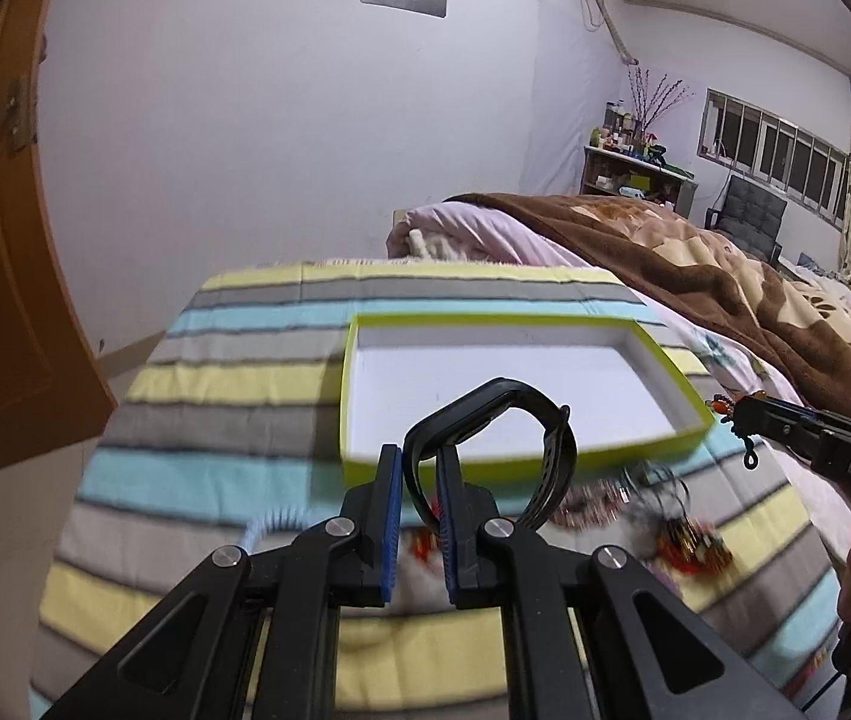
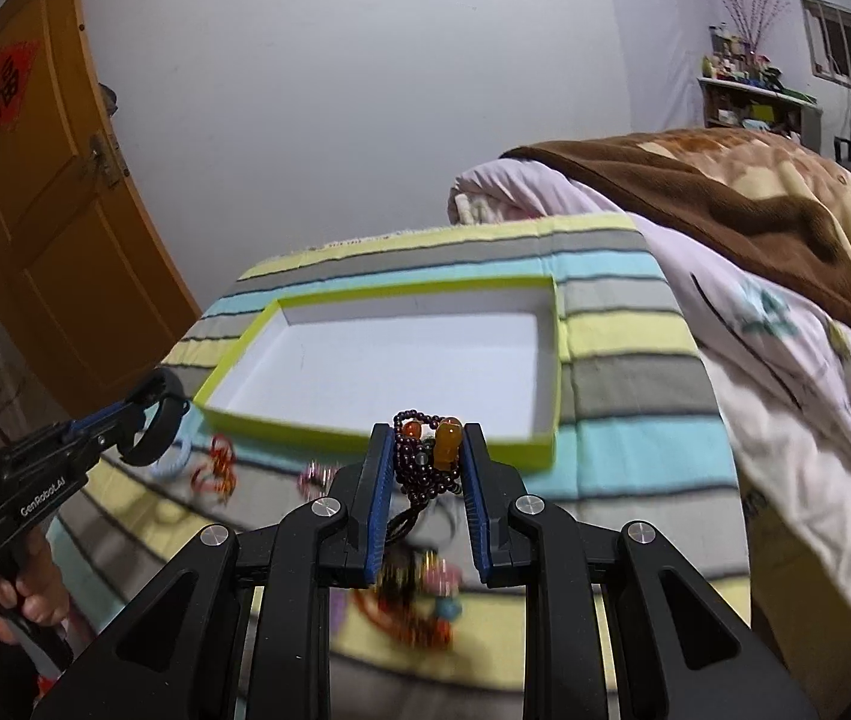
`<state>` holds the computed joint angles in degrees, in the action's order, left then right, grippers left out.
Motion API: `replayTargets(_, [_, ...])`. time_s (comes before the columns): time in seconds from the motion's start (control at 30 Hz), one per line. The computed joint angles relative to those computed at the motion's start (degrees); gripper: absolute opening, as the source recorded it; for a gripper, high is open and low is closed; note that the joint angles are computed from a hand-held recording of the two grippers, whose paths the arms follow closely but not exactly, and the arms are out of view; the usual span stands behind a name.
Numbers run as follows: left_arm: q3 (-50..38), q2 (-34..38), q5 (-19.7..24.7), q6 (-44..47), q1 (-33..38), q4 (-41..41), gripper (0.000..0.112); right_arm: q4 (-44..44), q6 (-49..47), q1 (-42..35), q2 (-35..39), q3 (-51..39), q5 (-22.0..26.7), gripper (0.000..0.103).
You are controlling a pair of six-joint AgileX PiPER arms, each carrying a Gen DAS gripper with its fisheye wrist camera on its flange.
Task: Organize jewelry
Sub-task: 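Carry the black band into the green box with the left tool while the right drops the bracelet there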
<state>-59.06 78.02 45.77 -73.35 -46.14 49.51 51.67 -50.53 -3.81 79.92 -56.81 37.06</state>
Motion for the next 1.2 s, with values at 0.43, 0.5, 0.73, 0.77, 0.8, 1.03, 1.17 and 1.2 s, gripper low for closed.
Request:
replayTargets(0.43, [-17.1,18.9,-6.4,18.6,15.4,-9.7,0.011,-12.2,11.9,5.0,19.9,-19.8,-3.9,0.023])
replayTargets(0.5, [-19.2,21.4,-6.5,20.2,16.6,-10.9,0.011,-13.8,13.5,5.3,22.4,-22.3,-3.6,0.023])
replayTargets(0.73, [-24.3,27.8,-7.0,26.7,20.3,-17.0,0.011,-19.1,18.3,6.8,28.0,-28.2,-3.0,0.023])
replayTargets(0.77, [-24.8,28.5,-6.8,27.1,20.5,-17.6,0.011,-19.4,18.6,6.8,28.5,-28.7,-2.9,0.023])
replayTargets(0.8, [-25.2,29.0,-6.6,26.9,20.5,-17.1,0.011,-19.8,19.1,6.8,28.9,-29.0,-2.8,0.023])
replayTargets(1.03, [-27.1,30.2,-6.3,28.0,20.6,-17.9,0.012,-22.0,21.0,6.9,30.5,-31.3,-2.1,0.024])
replayTargets(1.17, [-26.8,30.1,-6.9,28.0,20.6,-18.0,0.012,-22.5,21.1,7.0,30.1,-30.9,-2.4,0.026])
replayTargets(1.2, [-26.5,29.8,-7.2,27.7,20.6,-17.8,0.012,-22.3,21.0,6.9,30.0,-30.8,-2.5,0.026])
